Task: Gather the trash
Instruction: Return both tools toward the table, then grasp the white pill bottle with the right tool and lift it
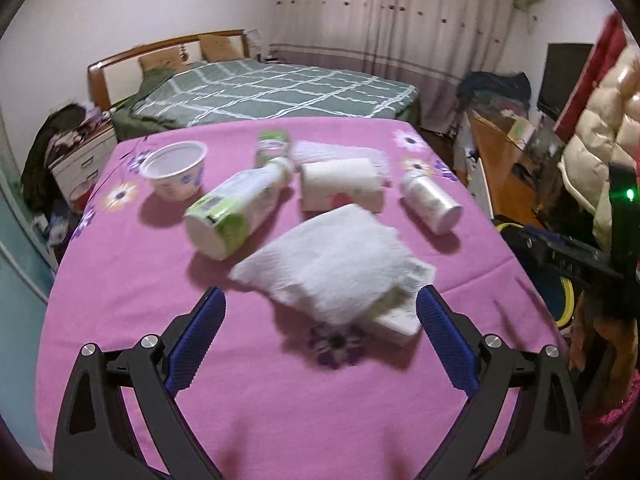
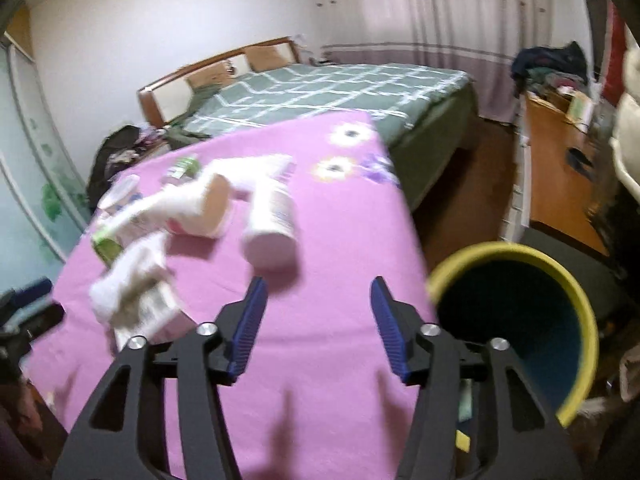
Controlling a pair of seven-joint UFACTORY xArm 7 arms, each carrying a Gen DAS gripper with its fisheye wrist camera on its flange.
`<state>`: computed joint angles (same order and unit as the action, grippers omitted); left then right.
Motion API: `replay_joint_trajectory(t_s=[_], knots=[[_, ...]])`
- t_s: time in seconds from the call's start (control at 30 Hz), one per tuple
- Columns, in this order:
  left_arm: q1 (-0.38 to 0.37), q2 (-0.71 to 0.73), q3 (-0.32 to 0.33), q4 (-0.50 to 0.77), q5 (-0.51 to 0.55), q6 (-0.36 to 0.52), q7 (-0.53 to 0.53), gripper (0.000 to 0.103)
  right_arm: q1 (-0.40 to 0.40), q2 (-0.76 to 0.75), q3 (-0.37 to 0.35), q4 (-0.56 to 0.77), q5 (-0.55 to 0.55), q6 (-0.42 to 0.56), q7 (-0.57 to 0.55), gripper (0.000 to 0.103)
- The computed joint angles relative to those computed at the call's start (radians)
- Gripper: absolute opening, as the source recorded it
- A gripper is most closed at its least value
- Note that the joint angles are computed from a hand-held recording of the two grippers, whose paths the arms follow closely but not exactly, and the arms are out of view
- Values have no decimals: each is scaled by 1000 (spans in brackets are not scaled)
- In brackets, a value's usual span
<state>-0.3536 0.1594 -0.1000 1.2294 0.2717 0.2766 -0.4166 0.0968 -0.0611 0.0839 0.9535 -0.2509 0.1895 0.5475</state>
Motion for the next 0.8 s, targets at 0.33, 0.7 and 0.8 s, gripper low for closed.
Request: replay_joint_trajectory(t_s=[0.33, 0.7, 0.8], knots=[[17, -15, 0, -47, -28, -40, 5, 95, 76, 264, -37, 324, -66, 134, 18, 62], [28, -7, -8, -48, -83, -43, 43, 95, 113, 360, -65, 409, 53, 172, -60, 61], [29, -6, -8, -48, -92, -44, 49, 95, 111, 360, -62, 408, 69, 174, -71, 47]])
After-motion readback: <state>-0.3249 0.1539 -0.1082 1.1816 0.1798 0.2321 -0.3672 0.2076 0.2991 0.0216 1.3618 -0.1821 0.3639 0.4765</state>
